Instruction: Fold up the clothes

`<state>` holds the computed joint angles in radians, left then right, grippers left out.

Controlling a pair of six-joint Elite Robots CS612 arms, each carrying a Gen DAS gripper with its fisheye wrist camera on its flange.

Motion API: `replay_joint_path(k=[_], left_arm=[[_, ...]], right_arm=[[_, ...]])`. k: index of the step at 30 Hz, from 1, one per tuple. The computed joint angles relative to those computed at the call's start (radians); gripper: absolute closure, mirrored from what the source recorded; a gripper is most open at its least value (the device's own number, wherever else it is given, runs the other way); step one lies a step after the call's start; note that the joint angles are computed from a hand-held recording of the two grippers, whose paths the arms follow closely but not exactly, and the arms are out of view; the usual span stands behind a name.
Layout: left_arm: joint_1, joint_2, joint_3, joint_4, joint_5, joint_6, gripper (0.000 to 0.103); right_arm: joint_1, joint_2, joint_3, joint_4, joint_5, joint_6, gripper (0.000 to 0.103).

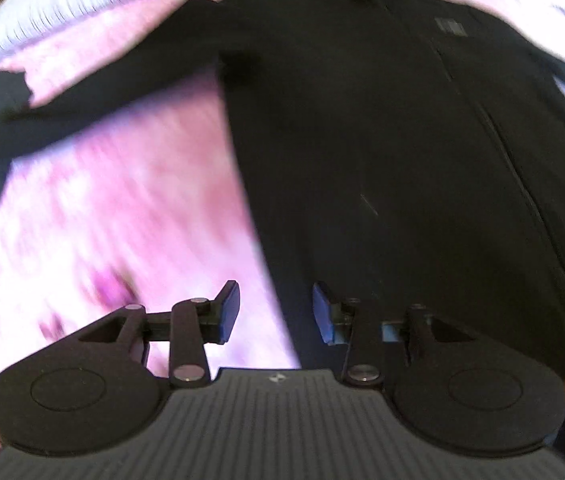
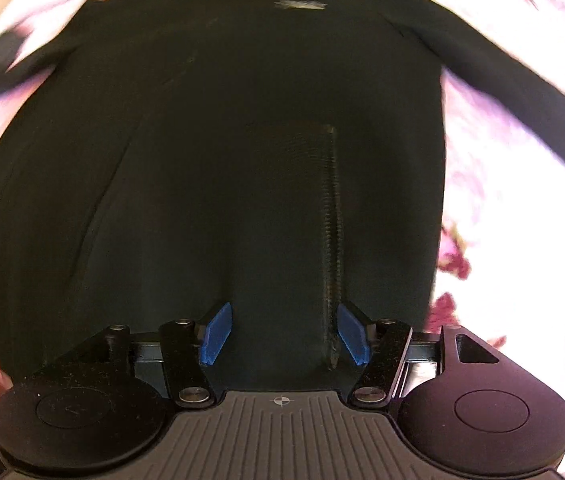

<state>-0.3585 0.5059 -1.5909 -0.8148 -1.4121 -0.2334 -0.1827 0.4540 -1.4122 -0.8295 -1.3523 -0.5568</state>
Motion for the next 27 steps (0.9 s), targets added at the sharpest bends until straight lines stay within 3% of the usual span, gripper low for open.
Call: replay_joint_path(k=[2,3,5,7,12,16,20,23,27], left_arm=[[-0.035,-0.006,-0.017,0.105,0.02,-0.045,0.067],[-0.052,-0.007,-0.03,0.134,0.042,-0.07,0.067],[-0.079,-0.019,-0.053,0.179,0.079,-0.136,0.066],[-0.094,-0.039,-0.074,0.215,0.084,-0.218,0.065],[-0.118,-0.087,-0.104,0.243,0.126,-0.264,0.058],[-0.092,-0.099,-0.113,0.185,0.144,-0.205,0.057],[-0.021,-0.089,-0.127,0.082,0.138,-0.071,0.057],[0.042,-0.09,-0.122,-0.001,0.102,0.086,0.057],[0.123,-0.108,-0.099,-0.089,0.047,0.279,0.055]], right_arm=[[-0.016,0.0,-0.015,0.074,-0.015,-0.047,0.028],[-0.034,0.004,-0.033,0.103,0.026,-0.058,0.027],[-0.05,-0.006,-0.041,0.146,0.031,-0.098,0.027],[-0.05,-0.023,-0.045,0.17,-0.028,-0.112,0.027],[-0.079,-0.064,-0.073,0.16,0.069,-0.026,0.027],[-0.073,-0.078,-0.105,0.109,0.081,0.102,0.027],[-0.042,-0.069,-0.158,0.025,0.035,0.3,0.027],[0.018,-0.065,-0.202,-0.025,-0.072,0.454,0.027],[0.098,-0.073,-0.271,-0.016,-0.175,0.687,0.027]])
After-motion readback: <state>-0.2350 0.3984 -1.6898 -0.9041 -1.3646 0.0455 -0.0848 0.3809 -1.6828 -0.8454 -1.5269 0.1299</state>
